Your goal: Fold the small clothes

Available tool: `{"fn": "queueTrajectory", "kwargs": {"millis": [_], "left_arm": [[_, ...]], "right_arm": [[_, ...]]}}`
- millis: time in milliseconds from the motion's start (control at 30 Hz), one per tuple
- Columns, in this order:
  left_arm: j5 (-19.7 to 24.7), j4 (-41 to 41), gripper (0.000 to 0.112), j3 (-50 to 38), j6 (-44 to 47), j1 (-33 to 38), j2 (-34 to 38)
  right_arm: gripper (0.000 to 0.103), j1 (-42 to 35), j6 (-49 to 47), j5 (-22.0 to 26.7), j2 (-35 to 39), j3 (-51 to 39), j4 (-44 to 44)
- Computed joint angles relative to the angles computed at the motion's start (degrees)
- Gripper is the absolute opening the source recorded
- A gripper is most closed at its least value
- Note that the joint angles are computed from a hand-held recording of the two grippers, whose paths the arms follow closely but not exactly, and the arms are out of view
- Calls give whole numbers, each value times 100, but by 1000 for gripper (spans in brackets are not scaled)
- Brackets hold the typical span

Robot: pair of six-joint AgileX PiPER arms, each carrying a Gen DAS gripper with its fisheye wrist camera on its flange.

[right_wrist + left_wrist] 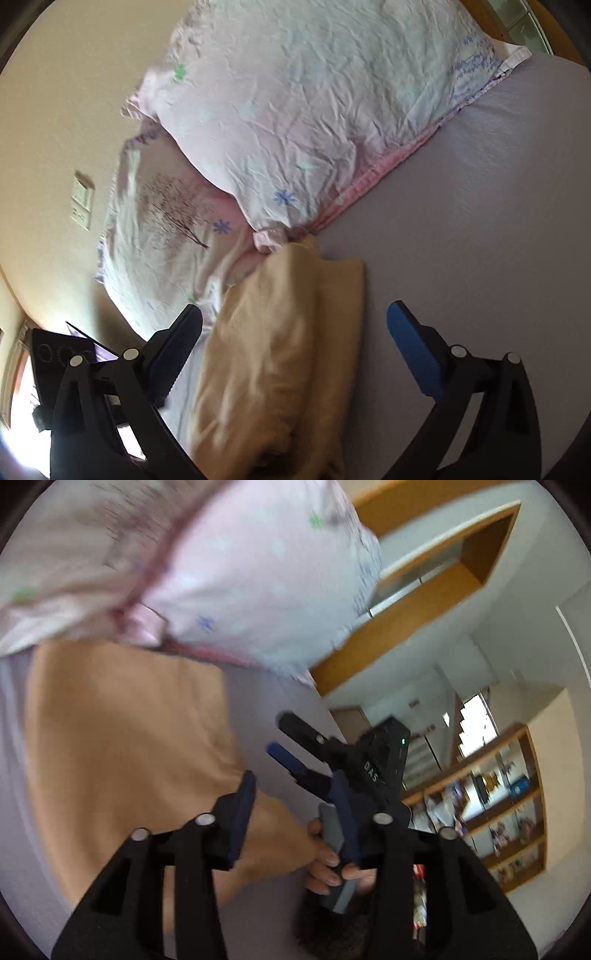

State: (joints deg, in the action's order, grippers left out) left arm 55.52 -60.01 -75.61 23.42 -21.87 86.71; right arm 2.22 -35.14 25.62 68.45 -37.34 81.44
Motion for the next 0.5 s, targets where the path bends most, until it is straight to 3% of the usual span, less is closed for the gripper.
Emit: {"fn": "queueTrajectory", "kwargs": {"millis": [100,233,300,333,400,467,500], "left_arm": [[-132,991,51,421,-601,502,-457],[20,1664,56,742,-991,861,-446],[22,1883,61,822,-1104,769,-353],[-30,1989,63,846,-1205,645,-323],[-142,2120,66,915,-1285,450,-252],[-354,2055,67,1010,-1253,267,-200],[-503,2053,61,1066,-1206,173,-235]], "right_arm": [[102,-67,-14,523,412,-191,-110],[102,276,705,452,685,-507,-1065],[98,349,401,502,756,-514,-856],[94,346,228,589,802,-509,-716],[68,337,-69,825,959,-527,-503],[53,552,215,619,1013,-600,-871],[44,584,153,614,1005,-590,-831]]}}
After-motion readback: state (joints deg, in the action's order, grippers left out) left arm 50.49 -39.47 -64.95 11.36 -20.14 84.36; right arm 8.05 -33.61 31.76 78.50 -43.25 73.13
